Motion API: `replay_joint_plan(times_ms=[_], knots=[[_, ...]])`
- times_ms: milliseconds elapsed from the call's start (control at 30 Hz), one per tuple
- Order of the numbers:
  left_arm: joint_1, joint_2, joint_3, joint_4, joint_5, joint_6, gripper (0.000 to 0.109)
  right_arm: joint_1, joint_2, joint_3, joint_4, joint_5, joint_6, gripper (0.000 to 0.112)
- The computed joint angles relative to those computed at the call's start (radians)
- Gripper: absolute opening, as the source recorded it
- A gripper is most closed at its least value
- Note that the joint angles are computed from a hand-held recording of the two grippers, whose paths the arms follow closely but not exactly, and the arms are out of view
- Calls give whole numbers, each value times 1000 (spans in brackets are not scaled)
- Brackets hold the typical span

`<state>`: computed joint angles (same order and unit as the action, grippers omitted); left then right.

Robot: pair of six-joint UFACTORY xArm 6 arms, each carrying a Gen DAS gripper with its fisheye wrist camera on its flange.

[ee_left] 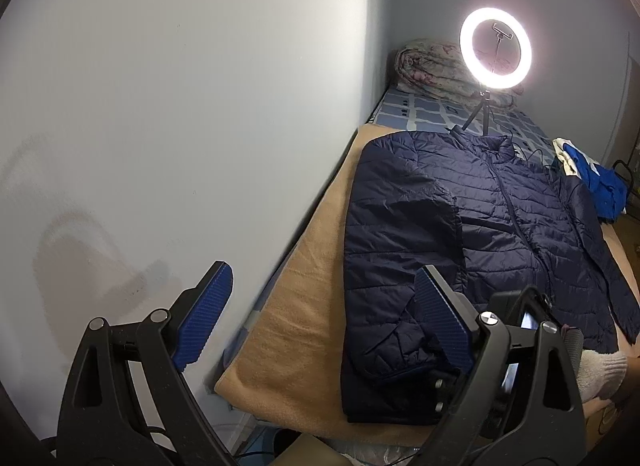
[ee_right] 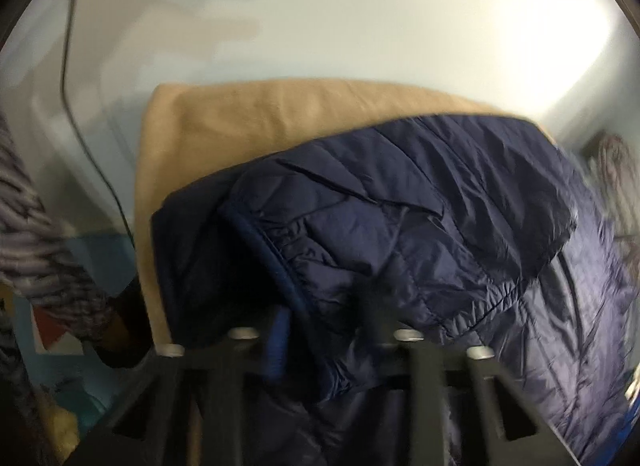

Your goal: Fold large clothes

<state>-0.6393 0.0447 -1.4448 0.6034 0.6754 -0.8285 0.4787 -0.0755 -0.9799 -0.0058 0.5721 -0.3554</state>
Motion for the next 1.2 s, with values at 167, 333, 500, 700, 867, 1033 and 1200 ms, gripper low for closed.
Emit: replay_joint_plan(times_ms=[167,333,500,700,867,1033,1200], knots=[[-15,21,-35,23,15,-9,95,-67,-41,-17,214,16,-97,6],[-33,52,-90,1,23,-5,94,-178,-51,-83,430,37,-165,6],[-67,125,-204,-13,64,39,95,-299,-10,-182,596,42,-192,6],[-85,251,-366,-197,88,189,95,-407,91,-322,626,6,-104,6],[-98,343,-465,-323,113,241,94,-503,169,-399,569,-17,-13,6],[-128,407,-559,-290,141,261,94,-574,245,-453,461,-54,73,6],[-158,461,-638,-238,174,274,94,-645,301,-470,395,-104,138,6]])
